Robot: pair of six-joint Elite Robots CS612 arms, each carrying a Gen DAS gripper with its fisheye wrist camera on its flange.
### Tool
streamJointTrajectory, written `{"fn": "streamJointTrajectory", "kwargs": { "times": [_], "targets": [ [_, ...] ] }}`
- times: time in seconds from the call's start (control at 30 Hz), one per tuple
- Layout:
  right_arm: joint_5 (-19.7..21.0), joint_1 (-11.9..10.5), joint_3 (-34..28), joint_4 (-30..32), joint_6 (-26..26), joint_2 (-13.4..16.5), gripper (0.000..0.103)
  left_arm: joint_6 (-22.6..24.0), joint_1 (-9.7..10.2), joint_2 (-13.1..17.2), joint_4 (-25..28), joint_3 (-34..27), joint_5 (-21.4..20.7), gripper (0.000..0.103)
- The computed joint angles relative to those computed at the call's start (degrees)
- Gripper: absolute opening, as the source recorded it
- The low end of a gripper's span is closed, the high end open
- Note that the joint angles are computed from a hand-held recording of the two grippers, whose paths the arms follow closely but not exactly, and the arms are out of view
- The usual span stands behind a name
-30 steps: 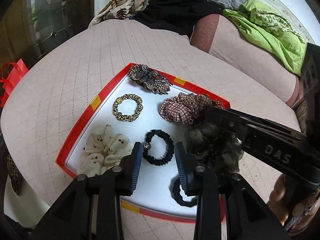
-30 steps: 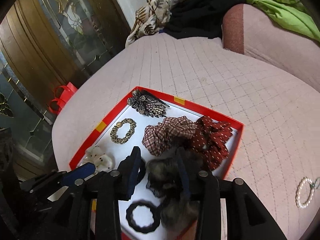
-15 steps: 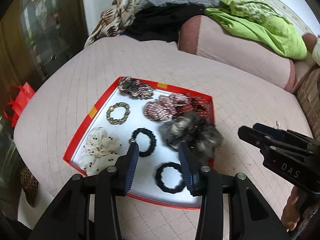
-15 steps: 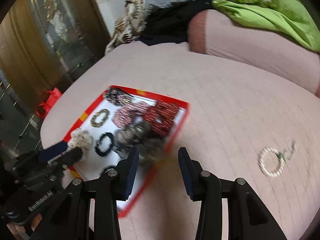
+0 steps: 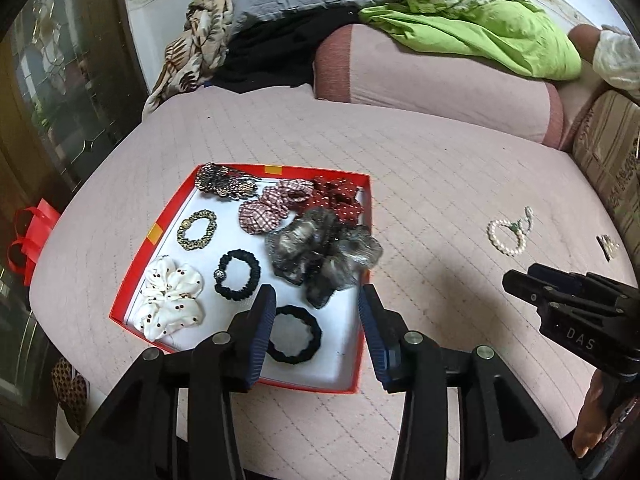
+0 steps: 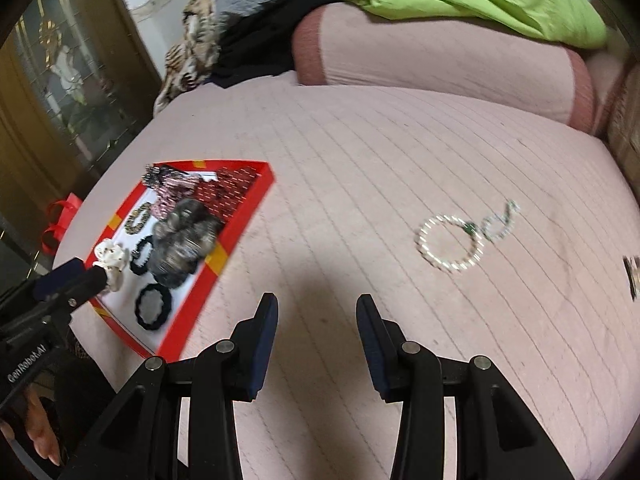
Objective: Organize jewelry
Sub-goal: 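Move both grippers toward the pearl bracelet on the bed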
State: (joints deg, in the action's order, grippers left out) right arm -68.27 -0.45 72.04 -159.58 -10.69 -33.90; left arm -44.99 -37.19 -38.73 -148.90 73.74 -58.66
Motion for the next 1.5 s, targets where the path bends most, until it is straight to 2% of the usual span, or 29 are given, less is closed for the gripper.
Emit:
{"fn": "streamJointTrajectory", "kwargs": {
  "times": [0.17,0.43,0.87,1.17,1.3,1.5],
  "targets": [
    [-0.61,-0.76,1.64,-0.54,1.88,-0.58,0.044,0.34,-0.48,0.03,0.01,-0.12,0.12,0.046],
    [-2.09,-1.75,3.35,-2.11,3.45,-1.05,0.044,2.24,-1.09,0.74,0.79,-1.50,-0.33,0.047],
    [-4.03,-3.82,2.29,-2.69,6.39,0.17,0.044,6.59,-1.05,4.51,4.57,-8.22,-2.75,0.048],
    [-5.86,-5.65,-1.24,-2.33,8.36,2.44,0.044,8.80,0.12,10.28,6.39,-18.22,-9.13,0.048],
    [-5.55,-6.28,-4.36,-1.72,9.29,4.15,0.044,11.22,0.48,14.77,9.03,-25.96,-11.85,0.047],
    [-3.43,-6.60,-11.97,1.59,10.55,8.09,0.044,11.06,1.39,22.17,13.74,-38.97,-16.08,0.047]
  ]
}}
